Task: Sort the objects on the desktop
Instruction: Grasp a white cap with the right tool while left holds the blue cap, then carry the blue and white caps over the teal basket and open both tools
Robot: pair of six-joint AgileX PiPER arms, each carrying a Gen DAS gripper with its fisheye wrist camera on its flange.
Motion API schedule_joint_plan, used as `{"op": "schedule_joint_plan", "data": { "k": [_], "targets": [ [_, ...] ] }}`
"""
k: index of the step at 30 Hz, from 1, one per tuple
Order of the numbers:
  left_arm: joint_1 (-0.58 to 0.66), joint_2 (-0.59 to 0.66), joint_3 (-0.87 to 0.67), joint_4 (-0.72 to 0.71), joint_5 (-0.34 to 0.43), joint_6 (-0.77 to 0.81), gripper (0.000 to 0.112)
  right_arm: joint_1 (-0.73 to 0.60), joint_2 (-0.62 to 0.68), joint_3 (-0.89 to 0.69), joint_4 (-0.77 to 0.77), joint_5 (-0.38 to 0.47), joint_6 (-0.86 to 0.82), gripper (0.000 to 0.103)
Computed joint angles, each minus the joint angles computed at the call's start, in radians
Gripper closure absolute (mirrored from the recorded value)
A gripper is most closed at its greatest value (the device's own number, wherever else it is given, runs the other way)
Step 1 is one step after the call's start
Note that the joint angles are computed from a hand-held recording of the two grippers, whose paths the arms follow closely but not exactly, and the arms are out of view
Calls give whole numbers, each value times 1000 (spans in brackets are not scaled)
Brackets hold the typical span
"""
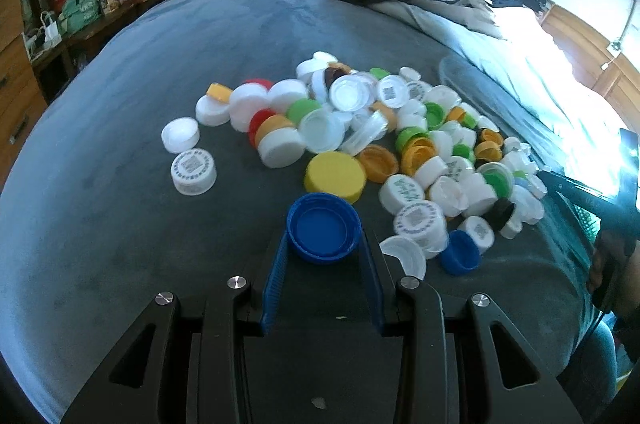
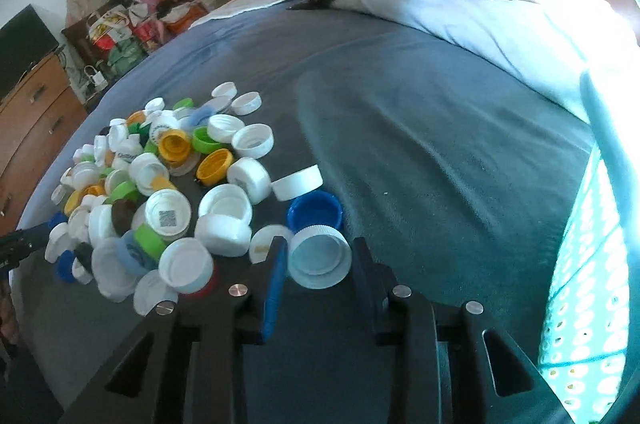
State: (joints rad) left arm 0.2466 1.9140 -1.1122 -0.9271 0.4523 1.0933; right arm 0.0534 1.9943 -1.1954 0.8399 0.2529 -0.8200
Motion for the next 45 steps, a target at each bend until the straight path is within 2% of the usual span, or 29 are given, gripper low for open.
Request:
{"op": "schedule_joint_plan", "data": {
  "k": [5, 7, 13, 17, 21, 24, 28, 31, 33, 35, 39, 45],
  "targets": [
    [-24, -88, 44, -43, 4, 31, 81, 42, -184, 146, 200, -26, -165, 68],
    [-41, -124, 55, -51, 16, 35, 81, 78, -266, 200, 218, -44, -178, 68],
    [-146, -246, 73, -57, 38, 20, 81, 159, -472, 267, -106, -43, 130, 68],
    [-263, -294, 34, 7, 27, -76, 81, 117, -549, 263, -203, -2, 212, 68],
    [-414, -299, -46, 155, 1, -259, 81, 30, -628, 270, -236, 56, 221, 68],
    [-539, -265, -145, 314, 0, -440, 81, -52, -668, 270, -227, 110, 188, 68],
    [-689, -176, -308, 521, 44, -669, 81, -211, -713, 261, -182, 216, 109, 68],
    [-789, -87, -452, 657, 106, -816, 81, -341, -721, 240, -161, 303, 50, 68],
    [-850, -3, -592, 743, 188, -904, 82, -427, -710, 223, -149, 355, 11, 67],
    [-899, 84, -732, 805, 282, -964, 81, -511, -683, 200, -138, 410, -22, 67],
    [-962, 214, -938, 883, 423, -1027, 82, -639, -623, 161, -109, 484, -79, 67],
    [-995, 285, -1032, 922, 490, -1053, 82, -710, -569, 153, -73, 513, -144, 67]
  ]
}}
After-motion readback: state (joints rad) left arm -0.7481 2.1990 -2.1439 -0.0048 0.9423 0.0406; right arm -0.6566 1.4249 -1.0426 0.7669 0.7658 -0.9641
